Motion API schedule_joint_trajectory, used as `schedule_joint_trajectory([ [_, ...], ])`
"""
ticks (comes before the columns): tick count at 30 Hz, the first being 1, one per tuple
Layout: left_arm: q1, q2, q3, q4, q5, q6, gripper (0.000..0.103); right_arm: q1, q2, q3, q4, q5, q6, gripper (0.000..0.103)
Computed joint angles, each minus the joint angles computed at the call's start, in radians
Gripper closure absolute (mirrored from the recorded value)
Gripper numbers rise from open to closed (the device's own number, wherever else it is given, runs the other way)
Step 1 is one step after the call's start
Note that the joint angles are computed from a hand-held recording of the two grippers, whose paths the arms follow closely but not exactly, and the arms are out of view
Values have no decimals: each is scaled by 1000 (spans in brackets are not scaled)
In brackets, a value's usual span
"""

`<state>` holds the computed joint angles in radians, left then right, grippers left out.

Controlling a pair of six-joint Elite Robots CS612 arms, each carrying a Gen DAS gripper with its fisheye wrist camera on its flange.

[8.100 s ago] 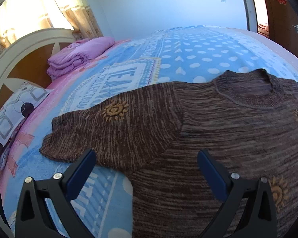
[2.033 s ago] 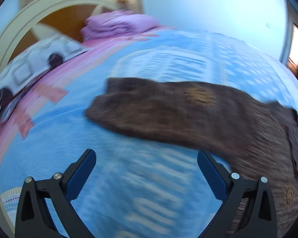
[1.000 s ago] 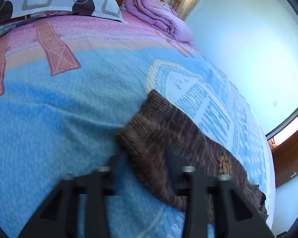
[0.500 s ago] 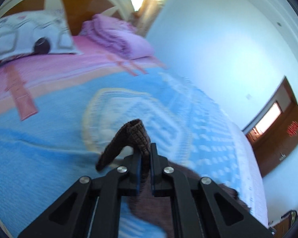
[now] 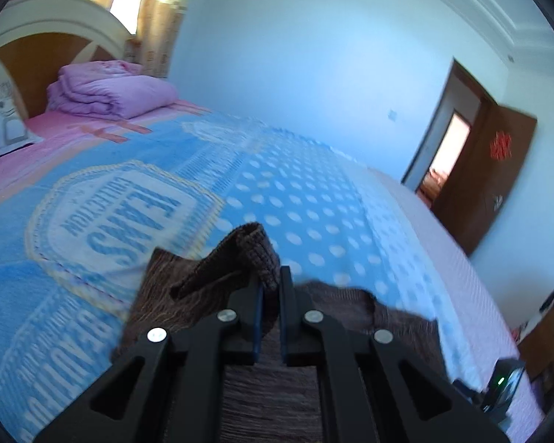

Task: Fold small clothes
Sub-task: 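Fold the held sleeve across the sweater body with the left gripper and release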

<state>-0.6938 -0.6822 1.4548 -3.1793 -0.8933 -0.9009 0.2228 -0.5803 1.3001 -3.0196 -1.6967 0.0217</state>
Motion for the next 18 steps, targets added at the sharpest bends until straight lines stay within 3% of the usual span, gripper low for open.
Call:
schedule_joint_trajectory([
  [6,-25,92,-155,294,-61,60,86,-2,-1,3,-2,7,5,24],
  [8,-43,107,-172,300,-47,132,85,-2,-2,5,-4,11,7,23],
  [9,-51,108,-173,291,-35,162,79,-3,-2,6,-5,15,9,23],
  [10,-59,104,-163,271,-16,210,74,-4,-2,6,-6,17,11,23],
  [12,-75,93,-140,230,55,278,52,-5,-2,5,-6,21,13,23],
  [14,-83,67,-87,164,130,326,39,-5,-2,5,-5,21,14,23],
  [16,-76,41,-38,151,195,314,23,-5,-2,6,-6,19,12,23],
  [18,-61,14,-2,278,285,207,17,-4,-1,4,-5,15,9,23],
])
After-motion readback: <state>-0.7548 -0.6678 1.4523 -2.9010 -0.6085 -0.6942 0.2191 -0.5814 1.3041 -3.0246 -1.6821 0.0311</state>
